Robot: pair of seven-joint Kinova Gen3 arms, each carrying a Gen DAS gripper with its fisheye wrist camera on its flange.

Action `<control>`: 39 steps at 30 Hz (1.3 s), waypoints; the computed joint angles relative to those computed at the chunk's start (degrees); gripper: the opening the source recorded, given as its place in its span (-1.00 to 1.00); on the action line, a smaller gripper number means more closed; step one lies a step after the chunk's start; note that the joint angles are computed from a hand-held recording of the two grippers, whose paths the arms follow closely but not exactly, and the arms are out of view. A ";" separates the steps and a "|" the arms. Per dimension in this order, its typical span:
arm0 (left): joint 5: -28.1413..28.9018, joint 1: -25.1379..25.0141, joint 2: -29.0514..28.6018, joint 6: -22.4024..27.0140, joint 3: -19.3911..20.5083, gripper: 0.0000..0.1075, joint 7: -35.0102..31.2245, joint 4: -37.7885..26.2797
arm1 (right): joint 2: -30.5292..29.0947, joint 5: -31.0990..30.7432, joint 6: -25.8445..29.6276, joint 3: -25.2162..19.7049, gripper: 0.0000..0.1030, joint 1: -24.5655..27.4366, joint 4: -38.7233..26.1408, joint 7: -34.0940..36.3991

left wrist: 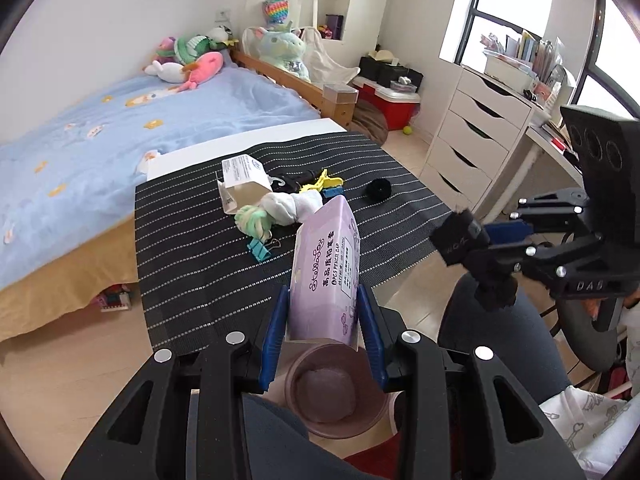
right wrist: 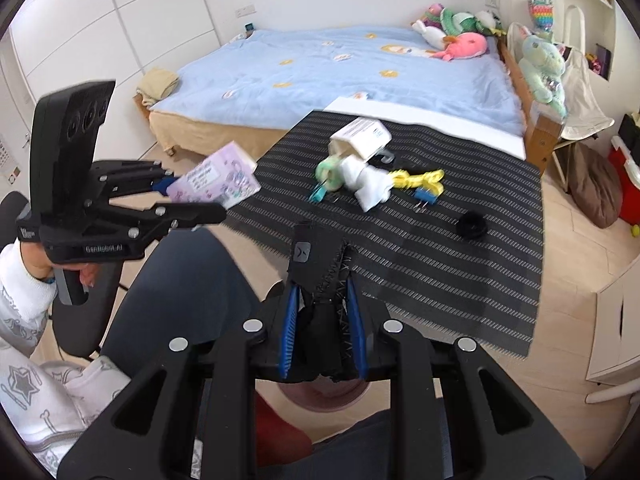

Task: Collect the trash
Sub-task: 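Carry both items to the pink bin while the right tool opens, dropping the black item, then open the left tool over the pink bin to drop the card package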

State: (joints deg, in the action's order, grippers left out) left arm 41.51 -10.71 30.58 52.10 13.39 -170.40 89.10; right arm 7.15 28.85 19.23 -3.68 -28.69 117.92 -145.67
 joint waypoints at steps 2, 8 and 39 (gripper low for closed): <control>0.32 -0.45 -0.20 0.21 -0.01 -0.35 -0.27 0.42 | 0.50 -0.55 -0.38 -0.38 -0.55 -0.29 0.19 0.10; 1.04 -1.09 -0.55 0.45 -0.41 -0.34 -0.94 1.24 | 1.40 -3.15 -1.54 -0.66 -0.55 -0.71 0.11 2.36; -0.78 0.65 -1.10 2.68 -0.84 -0.34 -2.02 1.65 | -2.70 10.62 2.17 -0.51 0.80 -2.21 3.28 -16.60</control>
State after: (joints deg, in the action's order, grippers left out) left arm 40.74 -10.07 29.48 54.78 12.56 -172.42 90.75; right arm 4.46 39.47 21.39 -4.19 -30.90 121.19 -162.27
